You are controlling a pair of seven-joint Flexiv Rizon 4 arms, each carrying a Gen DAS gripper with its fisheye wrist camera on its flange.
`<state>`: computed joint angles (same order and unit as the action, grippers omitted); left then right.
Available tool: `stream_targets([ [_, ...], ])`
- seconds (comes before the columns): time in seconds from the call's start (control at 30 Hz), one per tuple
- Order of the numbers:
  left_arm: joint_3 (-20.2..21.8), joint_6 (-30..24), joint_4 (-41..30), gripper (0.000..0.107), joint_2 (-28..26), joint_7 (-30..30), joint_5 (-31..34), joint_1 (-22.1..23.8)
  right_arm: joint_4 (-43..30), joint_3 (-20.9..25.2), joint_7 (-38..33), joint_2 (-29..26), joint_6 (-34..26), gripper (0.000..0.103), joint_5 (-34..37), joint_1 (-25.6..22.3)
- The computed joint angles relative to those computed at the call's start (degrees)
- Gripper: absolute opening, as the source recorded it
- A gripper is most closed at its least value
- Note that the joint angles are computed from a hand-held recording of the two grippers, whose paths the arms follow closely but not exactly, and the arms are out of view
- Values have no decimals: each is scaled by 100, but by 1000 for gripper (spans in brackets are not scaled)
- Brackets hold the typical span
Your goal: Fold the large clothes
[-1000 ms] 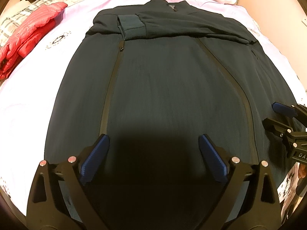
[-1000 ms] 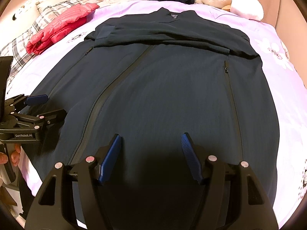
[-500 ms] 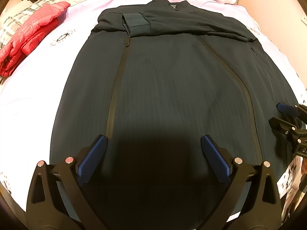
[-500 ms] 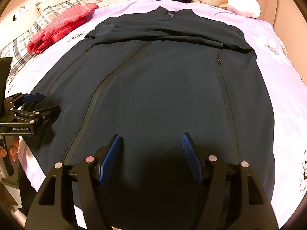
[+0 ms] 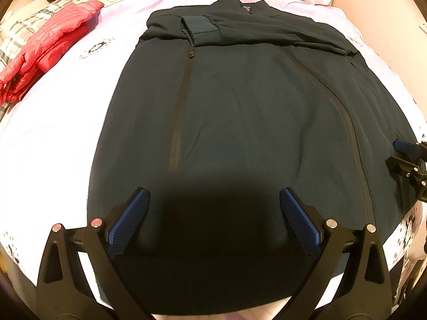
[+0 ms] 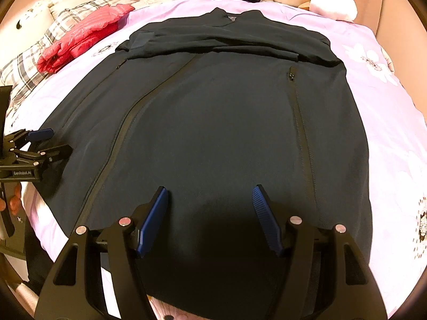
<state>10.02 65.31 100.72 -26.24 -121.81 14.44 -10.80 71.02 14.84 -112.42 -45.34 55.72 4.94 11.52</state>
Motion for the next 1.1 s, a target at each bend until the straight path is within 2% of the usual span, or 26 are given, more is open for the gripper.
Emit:
stream_targets([
  [0.33,79,-133,283,101,373,-241,280,-43,426,-243,108,269,254,67,-225,-12],
  [0.53,-29,-10,271,101,518,-388,470,-39,457,-41,159,341,398,67,-112,-144],
  [0.77,-202,48,-114,101,255,-161,385,-90,296,429,-274,303,422,67,316,-182],
  [0.9,-229,-114,-385,101,-4,37,318,-210,307,367,-330,260,474,67,336,4],
  [1.1,-198,-292,-452,101,-174,246,269,-328,481,92,-271,202,509,67,5,251],
])
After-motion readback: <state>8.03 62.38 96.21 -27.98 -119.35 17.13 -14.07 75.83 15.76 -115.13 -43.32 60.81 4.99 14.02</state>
